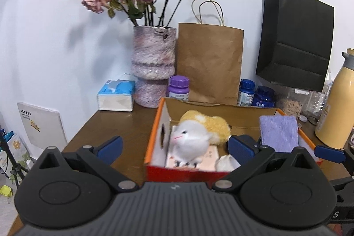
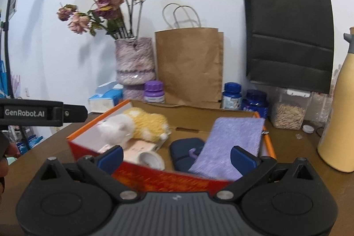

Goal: Flip cup upright
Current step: 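Withdraw both tools and close the right tool on the red rose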

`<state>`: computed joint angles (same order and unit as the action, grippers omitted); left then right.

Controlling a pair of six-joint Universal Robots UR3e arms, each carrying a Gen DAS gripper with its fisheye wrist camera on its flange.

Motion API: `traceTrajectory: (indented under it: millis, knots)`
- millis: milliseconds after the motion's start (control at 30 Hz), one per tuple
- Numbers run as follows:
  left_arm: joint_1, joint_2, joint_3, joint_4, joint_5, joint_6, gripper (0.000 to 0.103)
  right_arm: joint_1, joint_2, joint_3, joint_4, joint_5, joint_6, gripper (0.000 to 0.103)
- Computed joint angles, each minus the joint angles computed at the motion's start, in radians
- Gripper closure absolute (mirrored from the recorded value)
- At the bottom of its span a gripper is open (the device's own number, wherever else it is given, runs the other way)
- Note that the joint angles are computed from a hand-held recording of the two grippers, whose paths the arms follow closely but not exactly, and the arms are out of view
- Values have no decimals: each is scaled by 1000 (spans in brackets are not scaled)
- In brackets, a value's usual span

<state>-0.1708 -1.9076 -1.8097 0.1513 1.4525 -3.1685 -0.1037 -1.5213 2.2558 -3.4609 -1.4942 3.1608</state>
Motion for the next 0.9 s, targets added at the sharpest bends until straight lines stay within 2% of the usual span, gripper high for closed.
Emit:
traceTrajectory:
  millis: [200,300,467,900]
  knots:
    - [112,112,-182,43,-104,42,0,103,6,8,2,-52,57,0]
    - [164,154,-235,23,-152,56,0,158,26,-2,10,-91,83,0]
    - [254,209,-314,21,-245,74,0,273,91,-61,44,-203,103,0]
    - [423,251,-453,30,-361,200,0,393,264,-233,144,-249,129,0]
